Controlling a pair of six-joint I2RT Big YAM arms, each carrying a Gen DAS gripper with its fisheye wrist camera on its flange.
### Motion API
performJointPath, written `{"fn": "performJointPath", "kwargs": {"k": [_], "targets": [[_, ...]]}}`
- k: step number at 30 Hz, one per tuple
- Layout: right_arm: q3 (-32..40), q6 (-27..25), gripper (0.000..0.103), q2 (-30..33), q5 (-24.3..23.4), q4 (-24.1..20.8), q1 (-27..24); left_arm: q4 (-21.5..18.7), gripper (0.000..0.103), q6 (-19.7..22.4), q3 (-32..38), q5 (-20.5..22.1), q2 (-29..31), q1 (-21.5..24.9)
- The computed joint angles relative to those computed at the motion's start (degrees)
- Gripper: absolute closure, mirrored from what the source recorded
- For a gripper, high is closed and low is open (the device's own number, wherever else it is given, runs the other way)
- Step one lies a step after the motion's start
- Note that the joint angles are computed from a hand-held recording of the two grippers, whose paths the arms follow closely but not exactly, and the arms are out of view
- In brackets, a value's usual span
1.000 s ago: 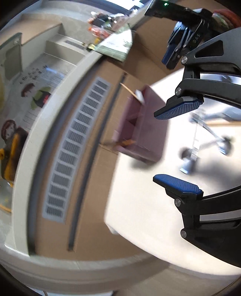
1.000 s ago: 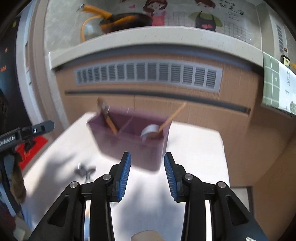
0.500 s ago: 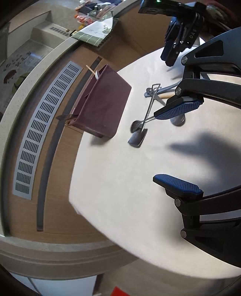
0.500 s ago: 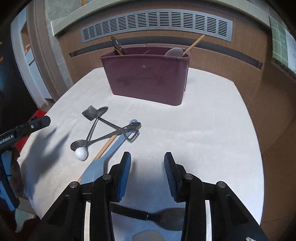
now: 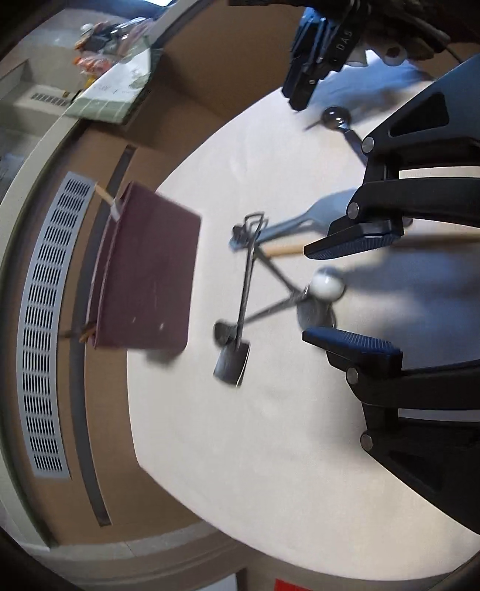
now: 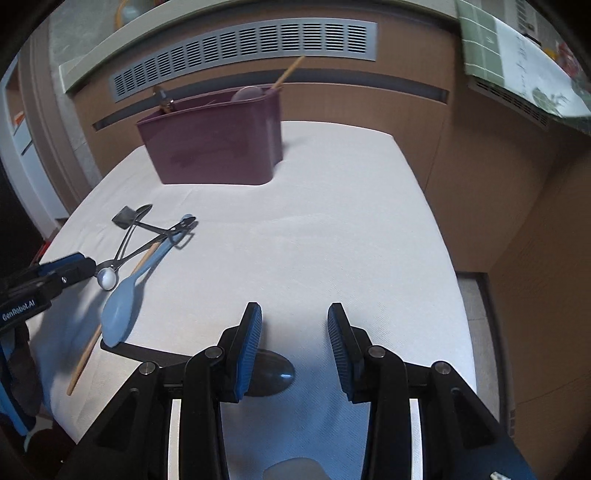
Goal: Organize utensils
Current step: 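Move the left tool to the white-knobbed metal spoon while the right tool reaches the brown spoon, then grasp the white-knobbed spoon with the left tool while the right tool grasps the brown spoon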
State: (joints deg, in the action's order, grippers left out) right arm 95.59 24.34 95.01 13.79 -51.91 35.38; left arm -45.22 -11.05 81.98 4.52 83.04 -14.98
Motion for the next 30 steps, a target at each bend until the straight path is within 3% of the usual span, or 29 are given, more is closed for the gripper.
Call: {"fn": "performJointPath", "kwargs": {"k": [5, 8, 11, 14, 16, 22, 30], "targets": [[-3.4, 0.6, 0.068, -2.0, -0.8, 2.5, -0.2, -1.4, 0.065, -0.9, 1.1, -5.1, 1.5, -1.6], [-4.7, 0.7, 0.068, -3.0, -1.6, 2.7, -0.1, -1.8, 0.069, -1.4, 1.7, -5.1, 2.2, -1.7], [-6.4, 2.2, 0.068, -4.1, -6.7, 2.5, -0.3, -1.3, 0.080, -0.9, 1.4, -5.5, 2.3, -2.1], [-9.0, 6.1, 0.068, -5.5, -15.1, 4.0, -0.9, -0.4, 0.080, -0.6, 0.7, -5.3, 1.7, -1.9], [-10.1, 8.6, 0.067, -6.1, -17.2, 5.3, -0.8, 0.7, 0.080, -0.6, -0.1, -4.9, 0.6, -1.2], [-6.0, 9.6, 0.066, -2.6, -15.4, 3.8, -0.3, 2.9, 0.080, -2.1, -1.6, -4.2, -2.8, 2.8], [11.4, 6.9, 0.061, 10.0, -7.2, -4.3, 0.5, 4.9, 0.080, -3.6, -3.5, -1.8, -5.3, 6.7]]}}
